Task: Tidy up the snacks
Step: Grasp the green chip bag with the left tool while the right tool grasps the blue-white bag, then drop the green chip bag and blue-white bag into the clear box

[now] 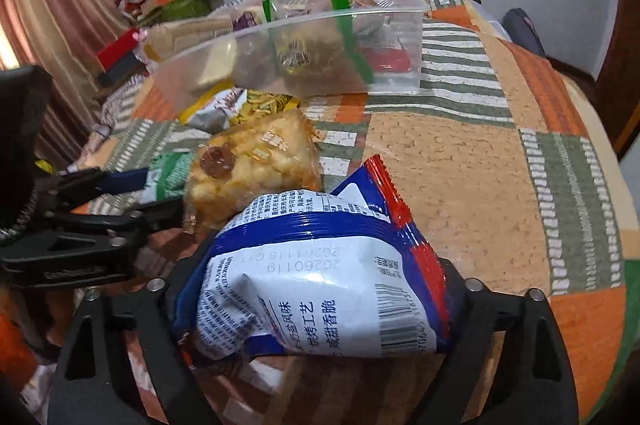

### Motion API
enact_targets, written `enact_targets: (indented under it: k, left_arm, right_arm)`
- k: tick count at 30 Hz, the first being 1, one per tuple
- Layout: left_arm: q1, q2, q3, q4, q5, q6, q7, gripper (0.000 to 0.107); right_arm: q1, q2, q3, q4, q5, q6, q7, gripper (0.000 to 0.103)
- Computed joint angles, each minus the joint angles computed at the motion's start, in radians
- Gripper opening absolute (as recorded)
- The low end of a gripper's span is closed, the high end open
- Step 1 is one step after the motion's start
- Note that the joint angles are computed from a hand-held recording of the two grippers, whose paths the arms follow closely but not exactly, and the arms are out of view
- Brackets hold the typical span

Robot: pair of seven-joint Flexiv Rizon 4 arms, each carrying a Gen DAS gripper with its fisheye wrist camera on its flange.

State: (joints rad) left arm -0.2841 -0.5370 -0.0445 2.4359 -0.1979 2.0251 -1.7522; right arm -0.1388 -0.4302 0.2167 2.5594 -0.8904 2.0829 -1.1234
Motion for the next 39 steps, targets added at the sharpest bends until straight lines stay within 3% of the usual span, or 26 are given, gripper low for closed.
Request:
enact_targets:
  k: [5,8,14,19,23,27,35,39]
  left_arm:
    - [0.064,0.011,-0.032,0.022,0.051,0.021,-0.022,0.044]
    - [0.024,0.035,0.006,0.037,0.025,0.027,-0.014,0.040]
    - [-0.032,0.081,0.047,0.070,-0.027,0.057,0.018,0.037]
    - [-0.010,0.141,0.036,0.106,-0.025,0.101,0.015,0.037]
    - [0.020,0.190,0.023,0.113,-0.004,0.111,0.016,0.037]
    - [-0.017,0.213,0.043,0.096,-0.057,0.117,0.063,0.037]
    - [-0.056,0.239,0.053,0.037,-0.155,0.135,0.164,0.037]
    - [0.009,0.229,0.020,-0.012,-0.099,0.106,0.160,0.037]
  right_arm:
    - [-0.084,-0.024,0.006,-0.010,-0.156,0.036,0.108,0.071]
    - [-0.085,-0.022,-0.019,-0.013,-0.210,0.057,0.147,0.068]
    - [-0.038,0.022,-0.057,0.010,-0.151,0.095,0.108,0.065]
    - [-0.042,0.049,-0.078,0.002,-0.184,0.125,0.134,0.064]
    - [-0.018,0.074,-0.088,-0.002,-0.129,0.164,0.115,0.064]
    - [-0.015,0.083,-0.096,-0.038,-0.142,0.213,0.149,0.064]
    - [0.094,0.095,-0.090,-0.113,0.026,0.216,0.075,0.064]
    - [0.124,0.074,-0.078,-0.166,0.058,0.198,0.080,0.065]
